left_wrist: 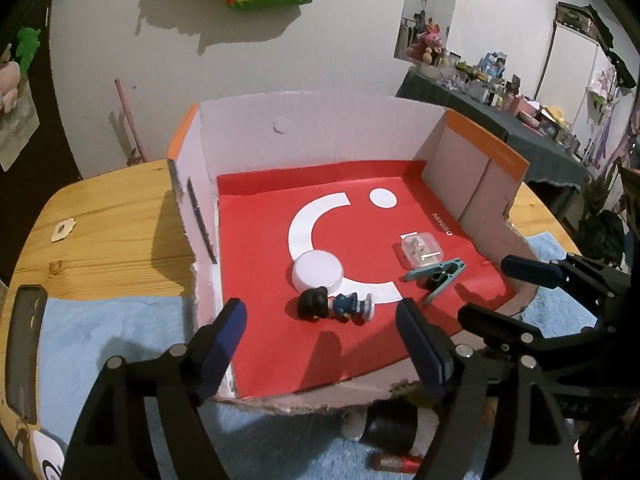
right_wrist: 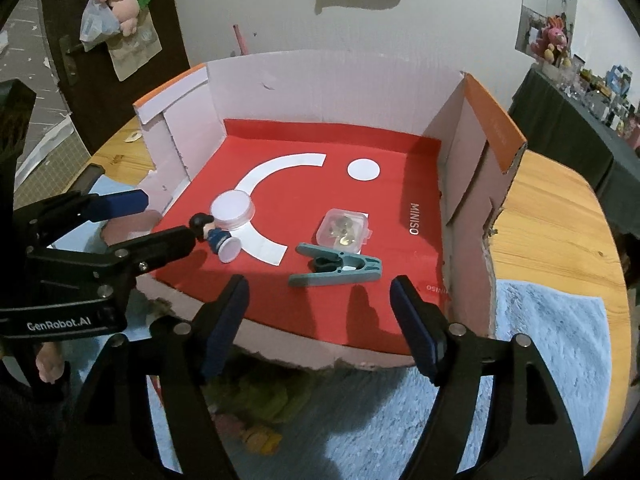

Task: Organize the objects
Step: 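Withdraw both tools from the box back toward the toys on the towel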

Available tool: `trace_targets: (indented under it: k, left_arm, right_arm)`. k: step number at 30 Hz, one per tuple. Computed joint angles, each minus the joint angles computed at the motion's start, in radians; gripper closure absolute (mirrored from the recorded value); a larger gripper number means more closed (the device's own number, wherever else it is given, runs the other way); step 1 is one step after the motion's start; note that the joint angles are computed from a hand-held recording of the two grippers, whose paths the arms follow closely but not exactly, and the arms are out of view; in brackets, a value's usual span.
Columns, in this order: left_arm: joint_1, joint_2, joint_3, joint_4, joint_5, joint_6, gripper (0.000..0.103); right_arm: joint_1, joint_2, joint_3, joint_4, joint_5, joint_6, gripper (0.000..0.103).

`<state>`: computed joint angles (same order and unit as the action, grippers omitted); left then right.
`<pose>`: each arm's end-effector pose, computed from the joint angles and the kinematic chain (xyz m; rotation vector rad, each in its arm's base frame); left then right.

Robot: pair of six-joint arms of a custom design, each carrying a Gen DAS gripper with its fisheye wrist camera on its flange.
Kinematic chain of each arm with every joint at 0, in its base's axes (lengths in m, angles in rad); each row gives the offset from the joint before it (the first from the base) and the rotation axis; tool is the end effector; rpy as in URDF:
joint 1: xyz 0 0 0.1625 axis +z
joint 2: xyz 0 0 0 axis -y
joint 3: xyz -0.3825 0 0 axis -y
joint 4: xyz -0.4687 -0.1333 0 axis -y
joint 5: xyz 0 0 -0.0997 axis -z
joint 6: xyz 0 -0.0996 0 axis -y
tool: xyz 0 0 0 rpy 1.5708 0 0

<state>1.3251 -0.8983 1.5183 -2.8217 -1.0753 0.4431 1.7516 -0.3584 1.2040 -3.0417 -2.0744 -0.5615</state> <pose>-0.0077 -0.7733 0.1774 0.6484 2.4174 -0.7479 0.2279 -0.7726 -0.0665 0.7014 -2.3662 0.6610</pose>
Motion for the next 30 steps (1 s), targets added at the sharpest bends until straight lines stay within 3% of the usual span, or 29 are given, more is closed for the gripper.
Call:
trace_targets:
  k: [10,12,19,21,30]
  left_arm:
    - [-0.009,-0.046,0.066,-0.058,-0.012,0.021,0.016]
    - [-0.01,-0.054,0.076,-0.067,-0.015,0.023,0.013]
    - [-0.015,-0.083,0.116,-0.101,-0.021,0.032,0.01]
    - [-0.017,-0.092,0.129,-0.112,-0.023,0.036,0.008]
    - [-0.026,-0.134,0.192,-0.164,-0.028,0.052,0.0]
  right_arm:
    - [0.005,-0.038,0.072,-0.061,0.025,0.004,0.025]
    - [0.006,-0.044,0.086,-0.076,0.029,0.003,0.019]
    - [0.01,-0.071,0.137,-0.121,0.05,0.008,0.016]
    - [0.011,-0.077,0.15,-0.137,0.053,0.004,0.009]
    - [0.019,-0.103,0.207,-0.196,0.06,0.003,0.004]
